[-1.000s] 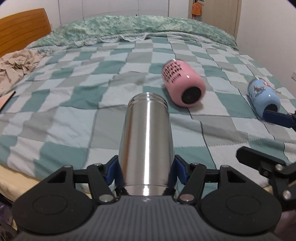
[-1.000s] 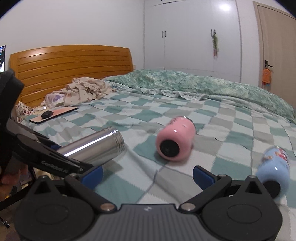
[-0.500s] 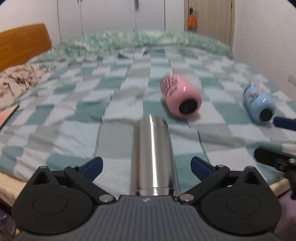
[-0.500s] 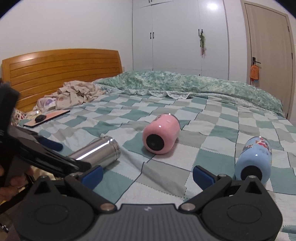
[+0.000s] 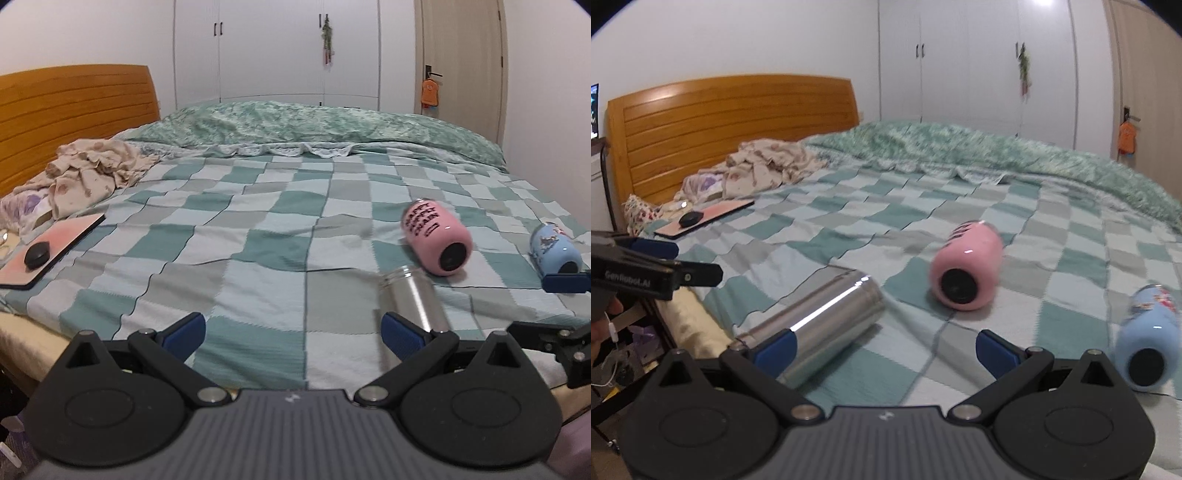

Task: Flip cup upright
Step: 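Close the right tool around the silver tumbler's body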

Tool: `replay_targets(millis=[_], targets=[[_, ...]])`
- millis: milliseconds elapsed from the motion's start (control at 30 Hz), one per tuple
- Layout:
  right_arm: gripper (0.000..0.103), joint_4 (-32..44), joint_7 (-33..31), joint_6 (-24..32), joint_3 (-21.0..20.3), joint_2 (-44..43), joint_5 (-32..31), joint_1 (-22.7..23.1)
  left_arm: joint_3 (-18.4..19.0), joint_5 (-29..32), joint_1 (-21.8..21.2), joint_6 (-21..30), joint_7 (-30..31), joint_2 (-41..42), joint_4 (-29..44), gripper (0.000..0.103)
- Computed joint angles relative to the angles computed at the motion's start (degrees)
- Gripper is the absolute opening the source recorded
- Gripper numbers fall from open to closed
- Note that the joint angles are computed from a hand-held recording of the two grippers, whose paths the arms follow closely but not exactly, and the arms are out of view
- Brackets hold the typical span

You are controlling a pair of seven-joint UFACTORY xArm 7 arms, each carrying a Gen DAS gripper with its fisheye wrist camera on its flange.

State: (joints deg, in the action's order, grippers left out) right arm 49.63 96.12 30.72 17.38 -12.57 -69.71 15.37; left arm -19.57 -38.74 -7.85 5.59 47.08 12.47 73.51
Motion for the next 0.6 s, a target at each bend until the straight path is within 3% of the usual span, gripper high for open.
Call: replay_targets(millis=[100,300,467,600], targets=[[0.103,3.6,-1.3,-2.2,-1.2,4.5,1.4,0.0,-0.7,-0.7,1.0,-0.5,1.4,1.0,0.2,0.103],[0.103,10.5,-5.8,-6.6,-5.6,12.9,11.1,1.7,-1.5,-0.6,2.3,-0.5,2.0,3.3,1.6,0.103],[0.103,13.7,-5.9,-9.5,-9.3,17.6,16.7,3.0,-2.7,0.6,3.4,-0.4,2.2,5.1,3.6,0.103],[0.088,14.0,-8.9,-16.8,-11.6,20.8,26.8,2.4,-2.7,3.7,3.4,-0.4,1.4,6.6,4.6,0.103]])
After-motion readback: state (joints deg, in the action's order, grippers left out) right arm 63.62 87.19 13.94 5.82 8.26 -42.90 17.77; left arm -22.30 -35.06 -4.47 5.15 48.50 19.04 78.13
